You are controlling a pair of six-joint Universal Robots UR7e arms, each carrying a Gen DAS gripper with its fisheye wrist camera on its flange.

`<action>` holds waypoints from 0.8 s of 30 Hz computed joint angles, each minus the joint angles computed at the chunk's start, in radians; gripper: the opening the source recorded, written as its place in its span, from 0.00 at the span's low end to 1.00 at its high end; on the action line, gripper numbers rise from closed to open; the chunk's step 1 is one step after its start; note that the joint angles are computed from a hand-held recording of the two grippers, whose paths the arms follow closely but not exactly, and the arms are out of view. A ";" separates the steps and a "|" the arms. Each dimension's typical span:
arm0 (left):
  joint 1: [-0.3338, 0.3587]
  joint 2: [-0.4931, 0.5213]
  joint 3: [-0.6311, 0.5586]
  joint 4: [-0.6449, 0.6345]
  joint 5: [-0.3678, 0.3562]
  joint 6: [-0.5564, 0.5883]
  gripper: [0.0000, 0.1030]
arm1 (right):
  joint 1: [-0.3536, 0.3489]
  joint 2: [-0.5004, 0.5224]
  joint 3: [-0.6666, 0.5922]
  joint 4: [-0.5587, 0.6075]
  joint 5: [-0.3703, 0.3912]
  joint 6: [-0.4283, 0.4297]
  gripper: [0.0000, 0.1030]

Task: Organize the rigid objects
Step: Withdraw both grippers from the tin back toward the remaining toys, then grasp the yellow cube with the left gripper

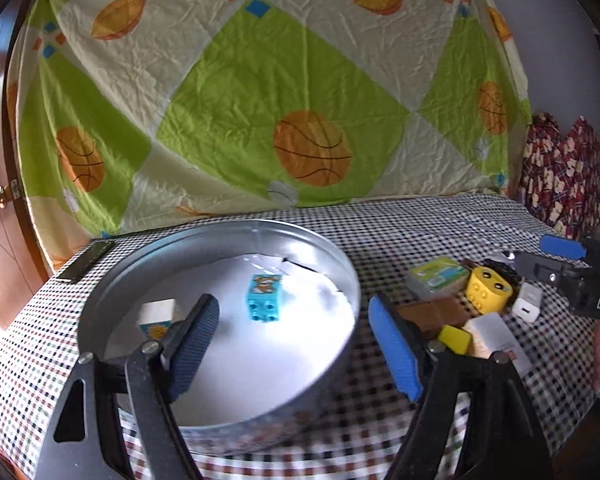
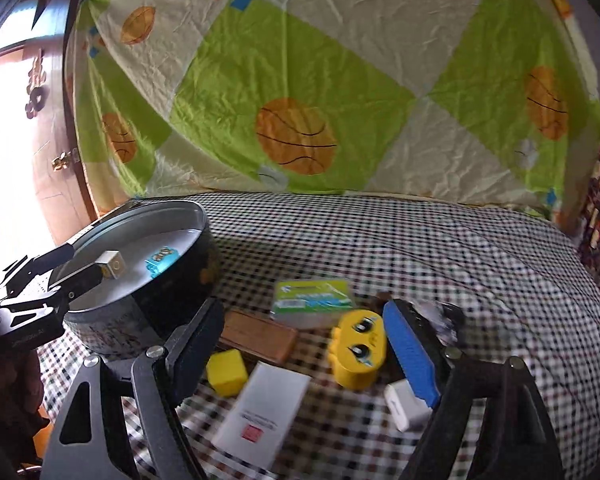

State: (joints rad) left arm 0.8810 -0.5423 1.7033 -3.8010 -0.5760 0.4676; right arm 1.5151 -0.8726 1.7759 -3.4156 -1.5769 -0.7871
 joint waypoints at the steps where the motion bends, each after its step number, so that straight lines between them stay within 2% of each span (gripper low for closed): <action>1: -0.007 0.010 -0.002 0.012 -0.012 -0.007 0.76 | -0.013 -0.009 0.012 -0.014 0.004 0.012 0.81; 4: -0.019 0.046 -0.028 0.074 -0.022 -0.032 0.76 | -0.039 -0.026 0.038 -0.025 0.028 0.036 0.81; 9: -0.031 0.077 -0.045 0.193 -0.047 -0.067 0.76 | -0.051 -0.013 0.049 -0.063 0.017 0.014 0.81; 16: -0.010 0.071 -0.078 0.406 -0.093 -0.190 0.61 | -0.075 -0.008 0.038 -0.037 0.046 0.048 0.81; 24: 0.011 0.060 -0.118 0.629 -0.152 -0.276 0.61 | -0.077 -0.007 0.029 0.010 0.038 0.043 0.81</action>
